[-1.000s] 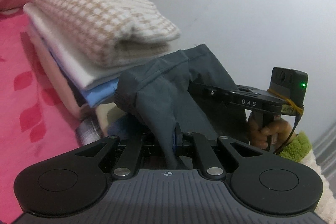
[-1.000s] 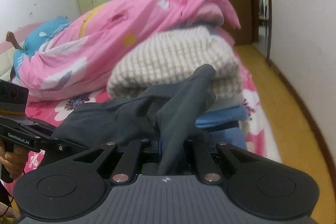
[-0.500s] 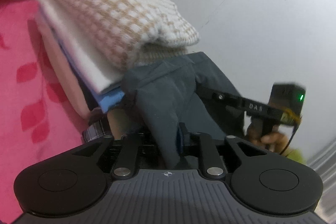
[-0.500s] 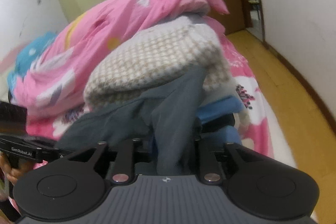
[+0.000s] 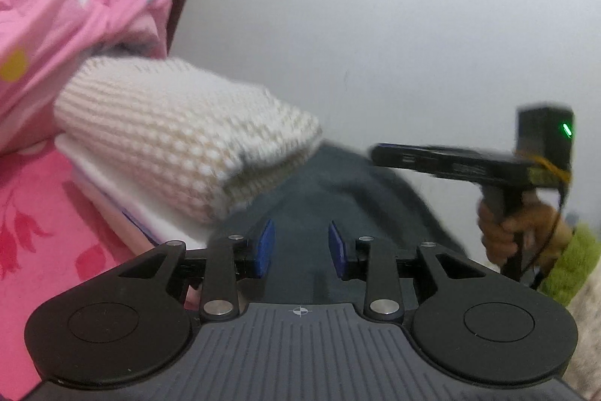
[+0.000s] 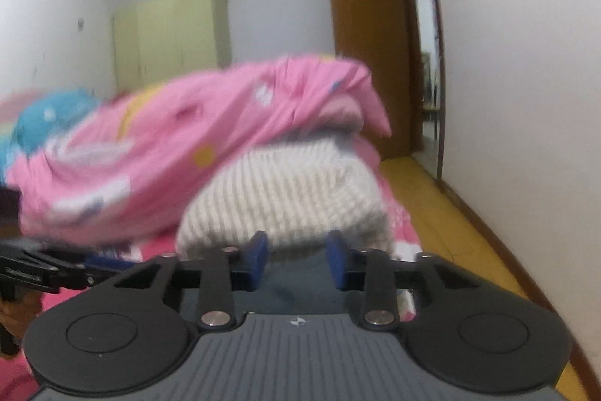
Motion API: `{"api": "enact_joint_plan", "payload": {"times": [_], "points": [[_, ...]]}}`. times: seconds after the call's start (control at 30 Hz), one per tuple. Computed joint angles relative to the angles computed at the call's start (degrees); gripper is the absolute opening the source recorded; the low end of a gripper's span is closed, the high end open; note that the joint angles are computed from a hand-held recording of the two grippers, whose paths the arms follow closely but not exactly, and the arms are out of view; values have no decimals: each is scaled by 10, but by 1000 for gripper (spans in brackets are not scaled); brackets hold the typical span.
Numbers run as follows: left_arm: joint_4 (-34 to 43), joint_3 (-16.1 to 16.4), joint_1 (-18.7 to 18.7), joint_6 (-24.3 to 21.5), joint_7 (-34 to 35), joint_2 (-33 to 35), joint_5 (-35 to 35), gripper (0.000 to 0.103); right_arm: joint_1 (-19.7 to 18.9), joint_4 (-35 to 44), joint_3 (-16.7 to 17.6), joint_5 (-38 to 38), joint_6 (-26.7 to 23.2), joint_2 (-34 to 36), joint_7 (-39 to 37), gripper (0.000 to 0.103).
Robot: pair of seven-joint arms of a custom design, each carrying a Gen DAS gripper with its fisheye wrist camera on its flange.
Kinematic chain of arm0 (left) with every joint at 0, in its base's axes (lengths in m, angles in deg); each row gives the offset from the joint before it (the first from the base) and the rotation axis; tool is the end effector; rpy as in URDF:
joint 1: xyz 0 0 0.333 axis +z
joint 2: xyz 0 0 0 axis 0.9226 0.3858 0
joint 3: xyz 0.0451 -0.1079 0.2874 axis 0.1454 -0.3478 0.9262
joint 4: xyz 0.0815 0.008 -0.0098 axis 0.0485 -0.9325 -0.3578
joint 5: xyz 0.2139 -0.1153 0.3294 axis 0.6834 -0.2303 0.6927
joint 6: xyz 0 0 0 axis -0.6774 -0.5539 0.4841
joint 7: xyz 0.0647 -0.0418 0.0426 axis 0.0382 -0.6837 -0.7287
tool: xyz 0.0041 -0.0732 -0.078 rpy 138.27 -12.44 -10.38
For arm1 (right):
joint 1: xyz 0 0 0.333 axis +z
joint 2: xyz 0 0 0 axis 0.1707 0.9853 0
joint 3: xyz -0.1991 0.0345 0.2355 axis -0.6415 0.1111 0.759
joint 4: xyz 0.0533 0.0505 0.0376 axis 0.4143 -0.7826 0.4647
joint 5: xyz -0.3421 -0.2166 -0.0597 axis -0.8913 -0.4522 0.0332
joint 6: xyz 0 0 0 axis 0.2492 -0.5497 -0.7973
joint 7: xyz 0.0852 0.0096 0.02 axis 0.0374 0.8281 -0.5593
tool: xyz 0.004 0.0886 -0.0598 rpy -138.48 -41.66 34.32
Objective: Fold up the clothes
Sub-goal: 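Lower the dark grey shorts onto the clothes stack and open the left gripper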
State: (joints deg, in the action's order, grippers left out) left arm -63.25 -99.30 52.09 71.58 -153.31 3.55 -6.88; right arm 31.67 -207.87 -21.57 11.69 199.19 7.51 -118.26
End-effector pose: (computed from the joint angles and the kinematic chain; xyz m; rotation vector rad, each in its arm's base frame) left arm 0.5435 -0.4452 0.3767 0.4901 -2.4182 1.6251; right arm 0.3015 0.2872 0.4379 -1.2109 1.8104 -1.0774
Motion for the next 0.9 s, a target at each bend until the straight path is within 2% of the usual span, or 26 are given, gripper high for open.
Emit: {"api": "enact_joint_plan", "payload": {"times": [0.1, 0.2, 0.4, 0.47, 0.5, 0.53, 0.6, 0.73, 0.8, 0.9], "points": [[18, 8, -30, 52, -27, 23, 49, 31, -16, 13, -30, 20, 20, 47, -18, 19], [50, 10, -45, 67, -89, 55, 115, 32, -35, 13, -51, 32, 32, 82, 2, 18], [60, -22, -18, 64, -129, 76, 158, 32, -44, 30, -82, 73, 31, 142, 11, 19], [56, -32, -4, 59, -135, 75, 159, 33, -45, 21, -82, 77, 27, 125, 52, 21], [57, -35, 1, 61, -140, 74, 155, 34, -46, 4, -74, 66, 24, 97, 93, 24], [57, -39, 7, 63, -143, 72, 151, 35, -43, -12, -58, 63, 2, 67, 129, 24], [46, -50, 26, 69, -120, 60, 125, 35, -22, -42, -12, 85, -81, -5, 179, 24], [6, -61, 66, 33, -46, 18, 49, 36, 51, -38, 86, 161, -281, -79, 172, 25], [-20, -53, 76, -20, -13, -8, 42, 36, 89, -46, 112, 161, -307, -97, 199, 23], [-66, -36, 80, -102, 25, -45, 63, 36, 125, -51, 116, 142, -265, -71, 232, 23]]}}
